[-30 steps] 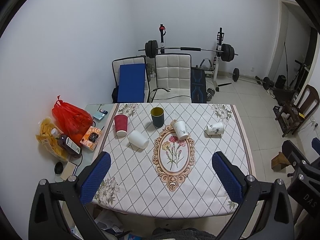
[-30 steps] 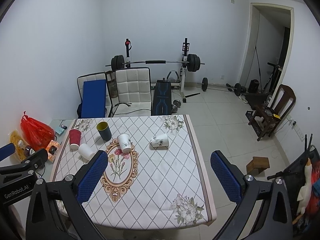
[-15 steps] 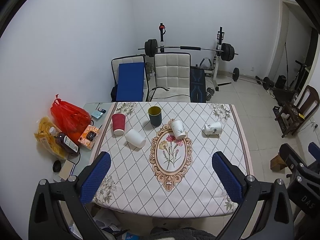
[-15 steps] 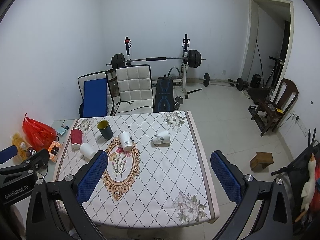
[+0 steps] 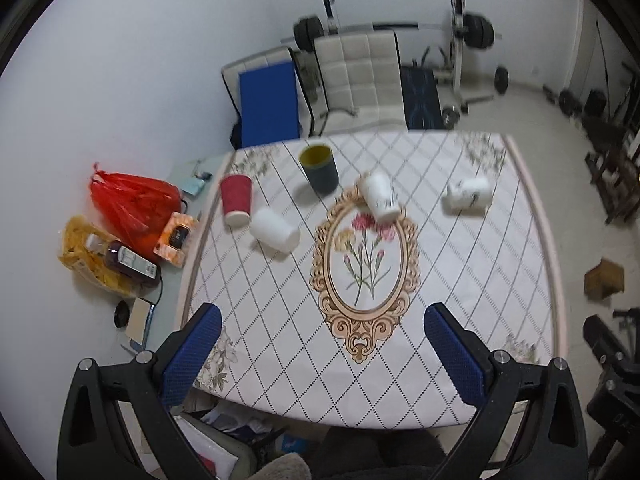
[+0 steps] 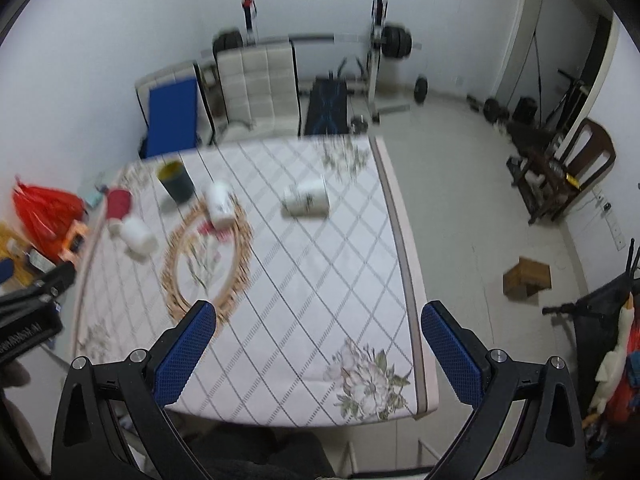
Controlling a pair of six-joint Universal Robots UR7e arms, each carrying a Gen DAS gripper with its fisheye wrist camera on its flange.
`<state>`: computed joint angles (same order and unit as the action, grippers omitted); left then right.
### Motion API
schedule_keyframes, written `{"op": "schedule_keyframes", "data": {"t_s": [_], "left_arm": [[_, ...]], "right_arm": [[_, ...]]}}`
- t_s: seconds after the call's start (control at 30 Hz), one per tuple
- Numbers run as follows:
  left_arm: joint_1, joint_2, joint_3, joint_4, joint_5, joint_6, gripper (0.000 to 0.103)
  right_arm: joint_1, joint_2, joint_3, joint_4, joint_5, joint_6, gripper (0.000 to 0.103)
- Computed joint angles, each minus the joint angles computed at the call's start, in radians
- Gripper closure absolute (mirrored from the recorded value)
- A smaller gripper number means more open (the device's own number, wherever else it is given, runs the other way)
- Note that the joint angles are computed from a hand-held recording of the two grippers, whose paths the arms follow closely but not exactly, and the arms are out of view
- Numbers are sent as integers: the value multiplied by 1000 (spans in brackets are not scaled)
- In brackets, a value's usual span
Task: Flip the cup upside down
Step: 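Reach the left tool to the lying white printed paper cup and grasp it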
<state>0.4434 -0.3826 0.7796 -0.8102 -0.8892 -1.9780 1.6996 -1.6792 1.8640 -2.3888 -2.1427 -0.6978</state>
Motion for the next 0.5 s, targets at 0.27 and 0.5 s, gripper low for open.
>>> {"op": "schedule_keyframes", "data": {"t_s": [0.27,0.5], "left_arm": [[121,23,17,-93,30,203,0],[247,117,-136,-86,106,463,0]], "right_arm": [[-130,192,-4,-58,-91,29,0],[-176,362,-57,-58,-179,157,0]]}}
